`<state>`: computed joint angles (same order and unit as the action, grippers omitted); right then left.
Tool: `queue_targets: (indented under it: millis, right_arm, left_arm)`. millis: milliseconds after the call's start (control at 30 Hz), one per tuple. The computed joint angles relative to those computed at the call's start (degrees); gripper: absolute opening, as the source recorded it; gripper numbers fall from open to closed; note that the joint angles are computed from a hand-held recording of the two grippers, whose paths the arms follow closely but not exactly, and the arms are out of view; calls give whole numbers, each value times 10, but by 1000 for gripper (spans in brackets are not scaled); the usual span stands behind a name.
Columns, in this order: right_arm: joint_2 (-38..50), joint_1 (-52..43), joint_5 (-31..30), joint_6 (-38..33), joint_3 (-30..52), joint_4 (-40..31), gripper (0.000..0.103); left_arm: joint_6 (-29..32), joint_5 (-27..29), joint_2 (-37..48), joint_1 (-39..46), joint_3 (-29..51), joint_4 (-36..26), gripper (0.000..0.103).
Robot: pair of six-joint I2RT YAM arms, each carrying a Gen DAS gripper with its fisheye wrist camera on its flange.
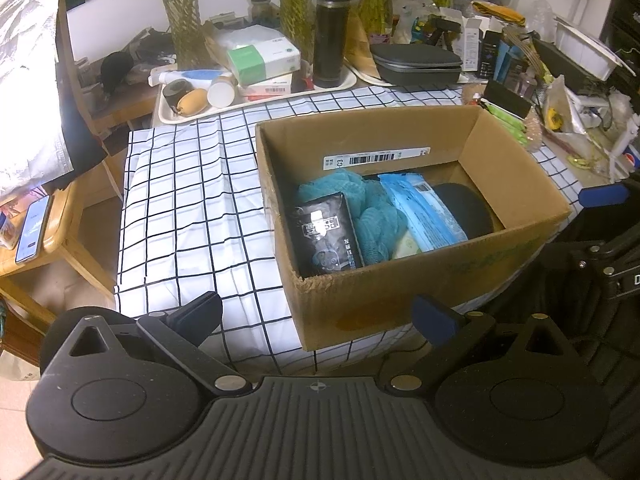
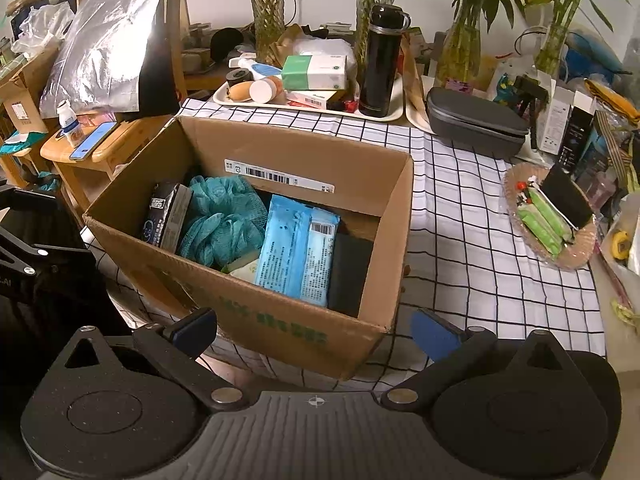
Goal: Organize soft objects
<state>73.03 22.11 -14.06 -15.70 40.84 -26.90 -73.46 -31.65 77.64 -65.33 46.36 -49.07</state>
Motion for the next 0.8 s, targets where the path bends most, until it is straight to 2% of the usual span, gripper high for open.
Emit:
queue_targets:
  millis: [800]
  right_arm:
    - [4, 1, 3, 2, 0, 3, 103]
  left_arm:
    - [7, 0, -5, 8, -1, -2, 103]
